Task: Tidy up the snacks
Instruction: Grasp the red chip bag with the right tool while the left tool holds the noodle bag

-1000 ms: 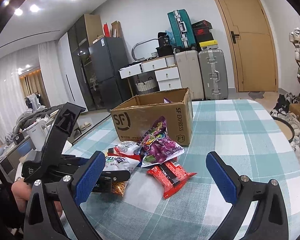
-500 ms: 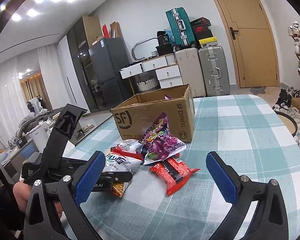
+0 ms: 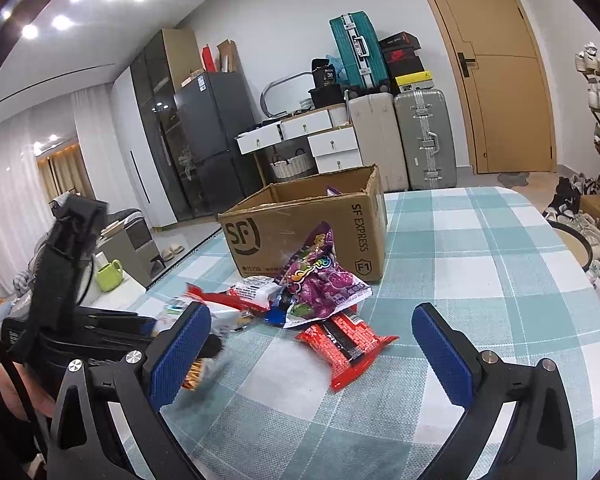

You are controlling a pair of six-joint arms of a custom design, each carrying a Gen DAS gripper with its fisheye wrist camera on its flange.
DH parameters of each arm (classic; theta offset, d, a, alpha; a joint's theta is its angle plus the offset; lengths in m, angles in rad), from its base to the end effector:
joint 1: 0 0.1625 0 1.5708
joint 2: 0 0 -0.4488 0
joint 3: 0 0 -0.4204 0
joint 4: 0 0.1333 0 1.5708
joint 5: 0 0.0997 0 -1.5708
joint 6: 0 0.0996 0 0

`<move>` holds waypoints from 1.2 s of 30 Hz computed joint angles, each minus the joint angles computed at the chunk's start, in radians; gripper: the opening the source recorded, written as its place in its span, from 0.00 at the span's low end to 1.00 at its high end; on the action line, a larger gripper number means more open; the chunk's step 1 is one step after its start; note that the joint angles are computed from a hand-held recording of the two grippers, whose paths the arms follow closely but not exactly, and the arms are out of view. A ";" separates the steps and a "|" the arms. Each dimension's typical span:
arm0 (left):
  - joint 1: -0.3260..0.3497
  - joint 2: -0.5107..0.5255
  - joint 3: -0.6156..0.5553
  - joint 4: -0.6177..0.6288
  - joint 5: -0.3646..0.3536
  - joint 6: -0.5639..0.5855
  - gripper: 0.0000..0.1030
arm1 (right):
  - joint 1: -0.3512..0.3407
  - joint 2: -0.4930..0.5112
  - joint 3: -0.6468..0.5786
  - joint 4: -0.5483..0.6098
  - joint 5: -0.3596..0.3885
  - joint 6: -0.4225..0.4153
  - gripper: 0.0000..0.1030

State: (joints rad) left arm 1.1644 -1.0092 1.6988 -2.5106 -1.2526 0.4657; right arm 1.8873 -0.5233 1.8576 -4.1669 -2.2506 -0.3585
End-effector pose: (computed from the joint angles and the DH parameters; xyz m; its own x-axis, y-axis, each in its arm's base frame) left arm -0.1191 -0.6927 0.2079 -0.6349 0.6715 -0.3820 0.7477 0.6585 -0.0851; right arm 0.2512 -0.5400 0.0495 -0.8334 0.2049 0.5133 -0.4133 0.3854 -0.8250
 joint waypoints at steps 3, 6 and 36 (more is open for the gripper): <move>0.016 -0.043 0.025 -0.008 -0.014 0.010 0.40 | 0.000 -0.002 0.000 0.005 -0.007 0.006 0.99; 0.036 -0.073 0.024 0.001 -0.035 0.018 0.40 | 0.006 0.006 -0.012 0.003 -0.029 -0.009 0.99; 0.128 -0.159 -0.082 0.043 -0.090 0.053 0.40 | -0.099 -0.101 -0.116 0.758 -0.036 0.085 0.98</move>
State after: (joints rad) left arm 1.2923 -1.1683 1.6164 -2.4674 -1.3425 0.5191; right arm 1.7883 -0.6245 1.7412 -3.4087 -2.2863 -0.2736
